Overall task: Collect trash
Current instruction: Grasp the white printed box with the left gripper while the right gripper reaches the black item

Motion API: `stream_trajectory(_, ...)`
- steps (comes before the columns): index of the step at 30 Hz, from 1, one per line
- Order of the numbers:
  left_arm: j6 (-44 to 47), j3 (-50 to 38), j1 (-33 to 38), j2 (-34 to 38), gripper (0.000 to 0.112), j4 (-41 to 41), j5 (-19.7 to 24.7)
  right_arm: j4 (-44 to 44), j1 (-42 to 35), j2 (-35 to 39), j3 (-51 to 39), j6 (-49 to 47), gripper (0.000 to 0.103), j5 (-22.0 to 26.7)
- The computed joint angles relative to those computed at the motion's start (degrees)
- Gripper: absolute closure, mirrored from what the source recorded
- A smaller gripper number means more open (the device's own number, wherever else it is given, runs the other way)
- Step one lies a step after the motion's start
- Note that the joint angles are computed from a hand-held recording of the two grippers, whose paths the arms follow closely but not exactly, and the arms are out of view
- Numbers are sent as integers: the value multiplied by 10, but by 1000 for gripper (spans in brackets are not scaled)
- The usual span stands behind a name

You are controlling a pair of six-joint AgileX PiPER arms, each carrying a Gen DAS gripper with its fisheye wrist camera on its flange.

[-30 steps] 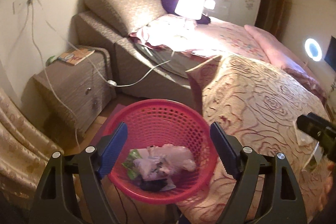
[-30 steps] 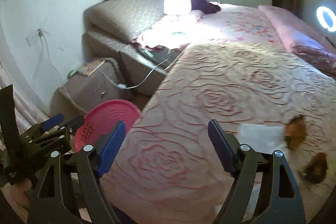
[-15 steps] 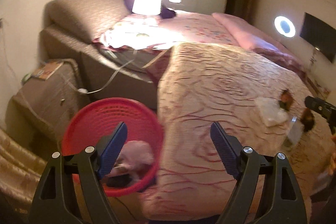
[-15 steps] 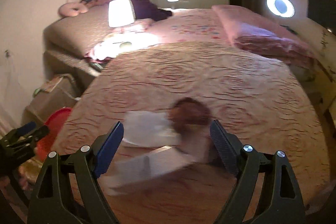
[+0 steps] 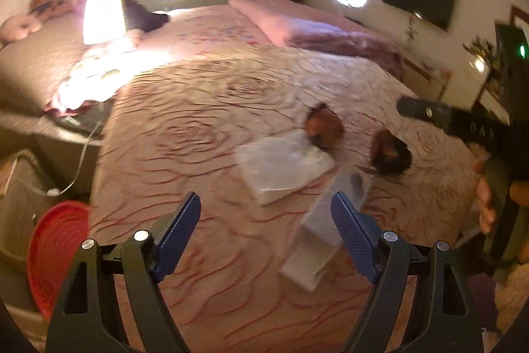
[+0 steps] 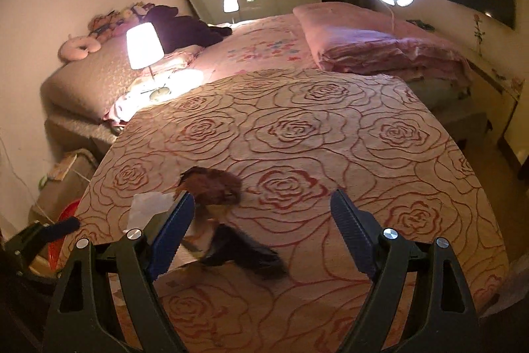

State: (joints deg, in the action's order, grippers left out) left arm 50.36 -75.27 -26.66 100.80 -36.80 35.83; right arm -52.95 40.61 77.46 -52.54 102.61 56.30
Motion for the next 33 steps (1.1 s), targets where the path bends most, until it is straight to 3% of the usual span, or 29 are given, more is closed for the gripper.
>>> stream_trajectory(8,10,-17,-48,37,36,24,-8,6,-25,-21,31,10,22,-33)
stream_trajectory(12,29,-10,-54,38,52,23,-2,11,-31,-19,36,8,22,-59)
stream_trajectory(13,42,-5,-53,37,60,14,0,13,-30,-14,34,7,22,-63)
stream_trajectory(20,52,10,-45,30,67,-5,-8,30,-25,28,16,-23,22,-101)
stream_trajectory(33,22,39,-38,6,70,10,-27,33,-25,53,11,-26,22,-99)
